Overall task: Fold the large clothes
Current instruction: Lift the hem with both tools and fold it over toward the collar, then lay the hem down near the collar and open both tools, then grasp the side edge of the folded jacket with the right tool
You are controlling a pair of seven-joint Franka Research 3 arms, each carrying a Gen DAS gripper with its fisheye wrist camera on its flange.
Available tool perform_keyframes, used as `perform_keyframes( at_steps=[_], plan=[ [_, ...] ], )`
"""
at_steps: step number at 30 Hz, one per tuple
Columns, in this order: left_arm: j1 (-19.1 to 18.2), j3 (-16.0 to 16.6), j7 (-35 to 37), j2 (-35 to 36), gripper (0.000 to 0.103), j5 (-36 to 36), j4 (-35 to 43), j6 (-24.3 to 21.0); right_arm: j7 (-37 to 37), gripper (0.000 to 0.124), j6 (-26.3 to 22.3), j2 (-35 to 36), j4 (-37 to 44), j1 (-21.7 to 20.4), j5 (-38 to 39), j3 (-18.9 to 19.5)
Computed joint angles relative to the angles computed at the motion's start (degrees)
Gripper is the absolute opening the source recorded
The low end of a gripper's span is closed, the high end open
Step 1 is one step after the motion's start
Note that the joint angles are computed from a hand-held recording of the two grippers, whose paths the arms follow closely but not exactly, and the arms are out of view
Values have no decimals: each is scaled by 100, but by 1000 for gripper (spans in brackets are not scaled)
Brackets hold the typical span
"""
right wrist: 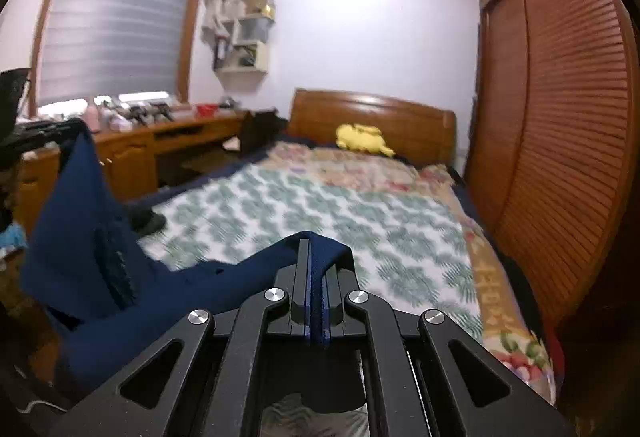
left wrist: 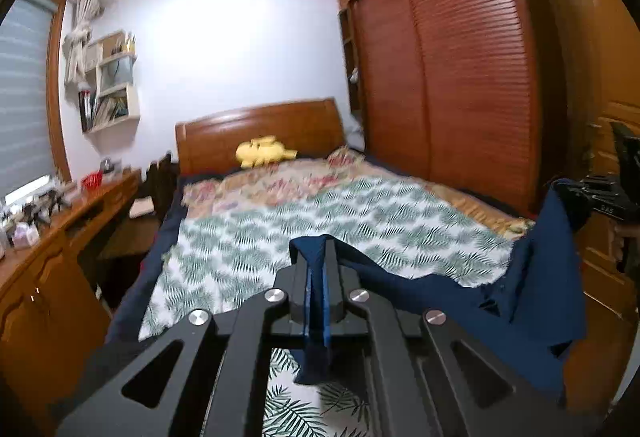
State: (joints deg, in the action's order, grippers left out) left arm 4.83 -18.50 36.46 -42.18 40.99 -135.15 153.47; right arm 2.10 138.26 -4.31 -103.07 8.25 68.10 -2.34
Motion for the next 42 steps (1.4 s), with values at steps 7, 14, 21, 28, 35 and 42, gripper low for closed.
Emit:
perform_keyframes(
  at_steps=[7, 14, 21, 28, 35, 42],
  plan=[
    [704, 46, -552, 1694, 1, 497, 589, 284, 1314, 1, 1026, 1897, 1522, 133, -1623, 416],
    [822, 271, -1462, 3289, 2, 1257, 1499, 608, 2817, 1, 1282, 4245, 4056, 358, -2958, 464],
    [334, 614, -1841, 4115, 4, 1969, 1791, 693, 3805, 3, 1083, 5435, 5212, 469, -4037, 431],
    [-112, 1070, -2379, 4018, 15, 2775, 1535, 1004, 4126, 46, 1258, 5434, 5058, 371, -4657, 705],
    [-127, 1145, -2310, 3629, 23, 2797, 1147, 1113, 3634, 72, 1854, 4945, 4232, 183, -4585, 1281],
    [51, 1072, -2853, 3364, 25, 3049, 679, 1363, 3144, 73, 1004, 4692, 3822, 294, -4357, 1438]
  ],
)
